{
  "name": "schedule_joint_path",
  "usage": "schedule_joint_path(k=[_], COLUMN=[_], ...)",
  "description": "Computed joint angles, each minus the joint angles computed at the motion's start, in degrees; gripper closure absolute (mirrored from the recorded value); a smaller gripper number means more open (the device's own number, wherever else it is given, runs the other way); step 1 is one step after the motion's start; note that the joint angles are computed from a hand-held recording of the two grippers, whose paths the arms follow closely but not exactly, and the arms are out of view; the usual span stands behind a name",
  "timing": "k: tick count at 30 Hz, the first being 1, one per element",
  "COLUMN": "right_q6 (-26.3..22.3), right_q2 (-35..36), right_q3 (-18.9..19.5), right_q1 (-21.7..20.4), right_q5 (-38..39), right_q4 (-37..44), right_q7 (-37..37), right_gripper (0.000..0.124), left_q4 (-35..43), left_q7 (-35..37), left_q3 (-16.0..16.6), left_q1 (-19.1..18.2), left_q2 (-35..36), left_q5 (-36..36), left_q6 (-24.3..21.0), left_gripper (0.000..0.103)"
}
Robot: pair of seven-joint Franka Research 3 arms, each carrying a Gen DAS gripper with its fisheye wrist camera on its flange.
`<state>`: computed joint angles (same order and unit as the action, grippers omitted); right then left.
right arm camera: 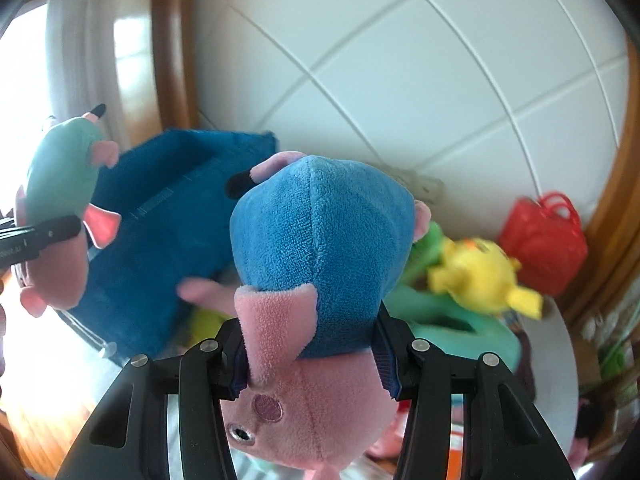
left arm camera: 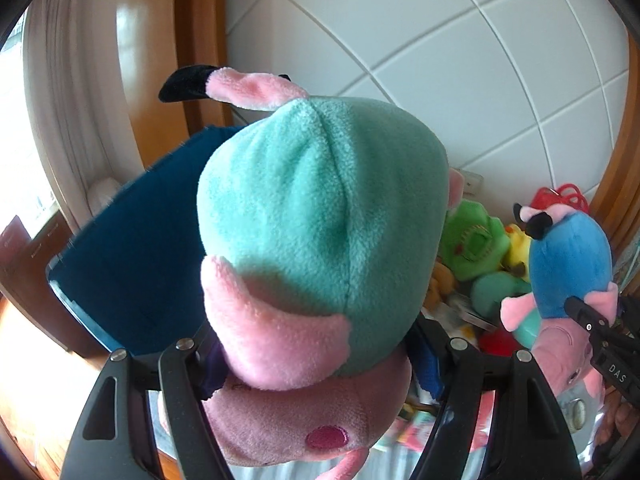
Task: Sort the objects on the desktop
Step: 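Carry both pig plushes to the blue crate and release them inside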
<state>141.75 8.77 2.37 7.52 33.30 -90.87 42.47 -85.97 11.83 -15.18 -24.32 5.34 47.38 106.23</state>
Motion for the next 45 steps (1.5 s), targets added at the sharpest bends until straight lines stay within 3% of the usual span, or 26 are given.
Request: schedule_joint_path(k=[8,15,20,26,38,39,42,45], right_q6=[6.19,4.66,2.99,0.59,-6.14,-6.36,-6.87,-7.13], right_q2=[3.18,9.82,13.37,17.34,27.66,28.03,29.02,29.65], right_q3=[4.02,4.47,4.26,3.76,2.68,2.57,2.32,2.17], right_q1=[10.47,17.84,21.17,23.59,25.41,25.46,25.52,25.46], right_q5=[-9.68,-19.42,-24.08,-27.29,-28.55,-28.53,-28.5,-28.45], right_q4=[4.52,14.2,19.9,25.94,40.99,41.52,42.86,43.64], right_q7=[13.78,25.48,29.28,31.62,31.87,31.97,32.17,32.1], right_gripper=[0.075,0.074,0.074,0.074,0.073,0.073,0.073,0.072], left_q4=[-16.91,-23.34,-25.53,-26.68,-27.8,-27.99,-29.5,-29.82], left_q7=[8.47,13.94,15.67,16.49,15.49,16.25,24.4,27.33], left_q3=[2.64,3.52,3.81,3.89,3.43,4.14,10.52,11.28], left_q1=[9.5,15.85,18.85,21.03,22.22,22.49,25.86,28.34], left_q2=[-14.77,-19.68,-21.08,-21.25,-21.5,-21.41,-20.41,-19.77], left_q5=[-5.36,-9.13,-10.57,-11.49,-11.57,-11.78,-14.48,-16.36], left_q6=[9.87,15.99,19.27,21.57,21.68,22.39,29.55,31.99], left_gripper=[0.03,0.03,0.03,0.03,0.03,0.03,0.03,0.03])
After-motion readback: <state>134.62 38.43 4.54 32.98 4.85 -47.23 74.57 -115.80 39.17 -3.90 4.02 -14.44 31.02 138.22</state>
